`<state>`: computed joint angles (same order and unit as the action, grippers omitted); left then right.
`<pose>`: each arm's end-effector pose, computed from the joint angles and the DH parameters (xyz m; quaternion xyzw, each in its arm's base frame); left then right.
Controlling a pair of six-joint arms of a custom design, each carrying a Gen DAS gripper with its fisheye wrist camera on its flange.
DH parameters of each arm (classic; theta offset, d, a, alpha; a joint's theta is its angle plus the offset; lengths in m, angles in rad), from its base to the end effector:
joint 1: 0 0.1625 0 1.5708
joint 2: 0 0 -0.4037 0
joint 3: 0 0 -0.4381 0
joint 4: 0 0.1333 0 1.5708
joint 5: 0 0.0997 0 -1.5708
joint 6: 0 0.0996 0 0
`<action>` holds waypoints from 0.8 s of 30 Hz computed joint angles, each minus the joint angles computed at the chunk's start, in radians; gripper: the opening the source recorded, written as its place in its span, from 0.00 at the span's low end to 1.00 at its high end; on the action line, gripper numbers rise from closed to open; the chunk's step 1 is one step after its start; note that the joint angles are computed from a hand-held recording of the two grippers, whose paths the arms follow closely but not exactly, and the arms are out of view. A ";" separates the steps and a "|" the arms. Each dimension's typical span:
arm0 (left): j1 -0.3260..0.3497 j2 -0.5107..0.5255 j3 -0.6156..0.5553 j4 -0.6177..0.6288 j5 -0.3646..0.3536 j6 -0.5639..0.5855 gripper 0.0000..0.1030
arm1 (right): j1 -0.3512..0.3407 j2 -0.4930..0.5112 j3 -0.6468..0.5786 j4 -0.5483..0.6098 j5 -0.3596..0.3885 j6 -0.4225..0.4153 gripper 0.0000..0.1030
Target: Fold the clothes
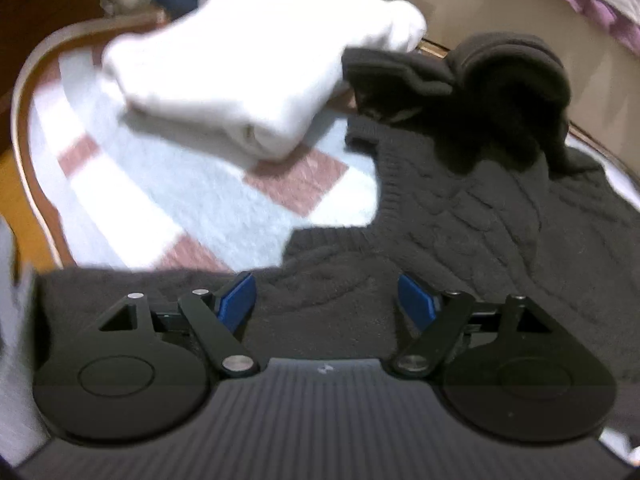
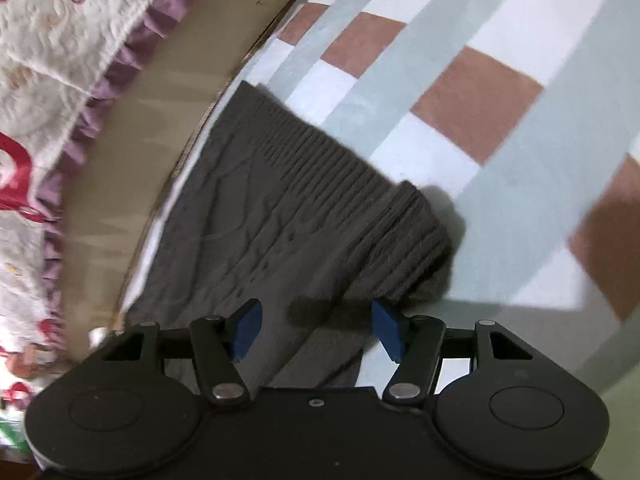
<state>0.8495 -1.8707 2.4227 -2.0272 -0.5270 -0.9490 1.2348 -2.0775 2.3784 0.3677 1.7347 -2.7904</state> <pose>-0.0652 -0.4064 0.2591 -0.0747 0.8630 -0.3414 0.3649 0.0321 -0.2631 0.2465 -0.3358 -0.8325 0.4350 0.0704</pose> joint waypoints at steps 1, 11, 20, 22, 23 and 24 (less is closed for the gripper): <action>0.006 0.005 -0.001 -0.007 -0.014 0.004 0.77 | 0.022 0.030 -0.012 -0.021 0.032 0.002 0.64; -0.023 -0.080 0.016 0.093 0.017 -0.076 0.77 | 0.500 -0.014 0.066 -0.396 0.573 -0.425 0.06; -0.073 -0.235 0.000 0.168 0.009 0.013 0.77 | 0.272 -0.078 0.158 -0.245 0.513 -0.318 0.05; -0.095 -0.257 -0.029 0.248 0.013 0.087 0.77 | 0.348 -0.021 0.135 -0.272 0.612 -0.333 0.09; -0.107 -0.271 -0.046 0.311 0.022 0.115 0.77 | 0.384 0.009 0.123 -0.285 0.662 -0.341 0.12; -0.121 -0.288 -0.066 0.399 0.039 0.131 0.79 | 0.418 0.037 0.111 -0.297 0.709 -0.351 0.20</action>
<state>0.7290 -2.1585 2.3567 -1.6279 -0.4877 -0.8180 1.6527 -2.0409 2.4892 0.0707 2.4436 -3.1410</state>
